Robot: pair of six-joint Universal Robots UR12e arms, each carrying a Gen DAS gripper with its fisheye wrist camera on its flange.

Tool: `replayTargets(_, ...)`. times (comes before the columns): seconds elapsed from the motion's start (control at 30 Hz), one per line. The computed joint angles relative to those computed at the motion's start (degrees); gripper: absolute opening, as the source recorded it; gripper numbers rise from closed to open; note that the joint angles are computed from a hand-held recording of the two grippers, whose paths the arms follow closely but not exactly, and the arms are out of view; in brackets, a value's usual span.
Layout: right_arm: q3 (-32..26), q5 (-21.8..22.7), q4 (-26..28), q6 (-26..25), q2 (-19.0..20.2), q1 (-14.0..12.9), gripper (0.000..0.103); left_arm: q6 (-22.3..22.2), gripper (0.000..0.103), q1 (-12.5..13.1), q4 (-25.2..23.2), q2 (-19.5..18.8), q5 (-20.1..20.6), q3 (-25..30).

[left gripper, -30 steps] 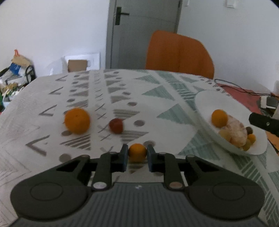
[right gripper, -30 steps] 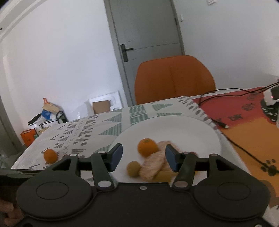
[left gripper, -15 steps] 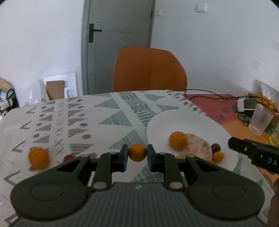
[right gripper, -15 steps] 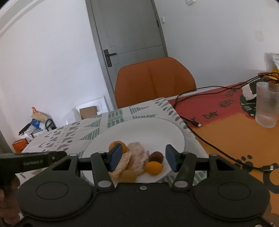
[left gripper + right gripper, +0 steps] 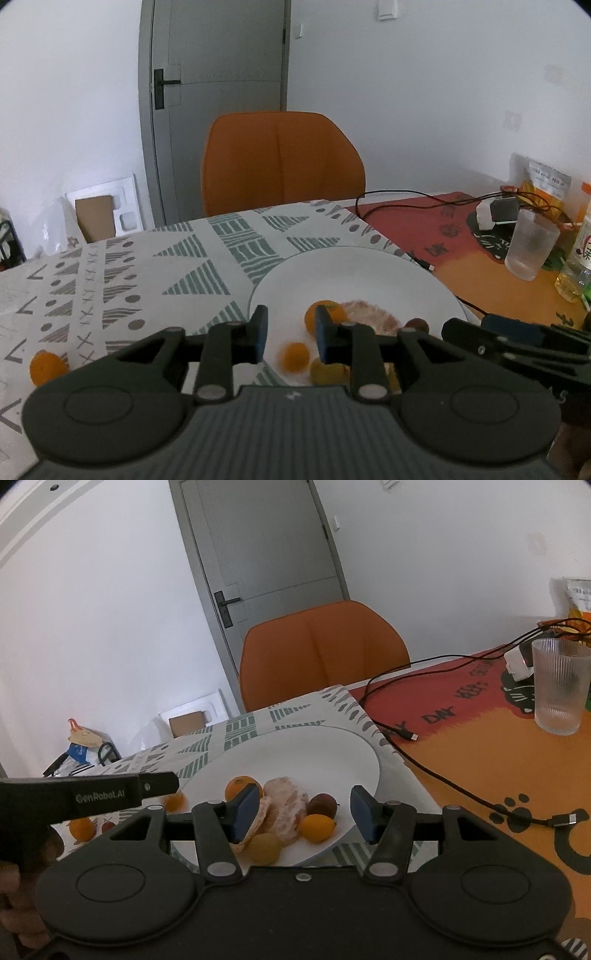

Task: Organize fruits
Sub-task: 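Carry the small orange to the plate and open the left gripper, then move both open grippers back toward the large orange and red plum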

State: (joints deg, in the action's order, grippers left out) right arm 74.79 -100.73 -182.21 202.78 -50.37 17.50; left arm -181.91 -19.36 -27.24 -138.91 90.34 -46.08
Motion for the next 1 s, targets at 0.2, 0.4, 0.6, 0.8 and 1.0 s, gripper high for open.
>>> replayTargets(0.2,-0.3,0.92,0.42,0.28,0.32,0.09,0.056,-0.97,0.036,0.35,-1.0,0.76,1.6,-1.27)
replayTargets(0.4,-1.47,1.01,0.54,0.21,0.94,0.56,0.059,-1.97,0.058,0.95,1.39,2.4,3.51,-4.44)
replayTargets(0.6,-2.64,1.52,0.29,-0.94,1.43,1.42,0.067,-2.68,0.078,1.53,3.16,4.17,6.22,-7.34)
replayTargets(0.8,-3.94,3.07,0.54,-2.73,2.03,2.14,0.072,-5.03,0.084,2.49,4.93,6.28,8.96,-10.95)
replayTargets(1.0,-5.76,4.07,0.86,-3.45,3.01,2.82,0.085,-7.24,0.087,3.54,6.14,7.8,10.87,-13.84)
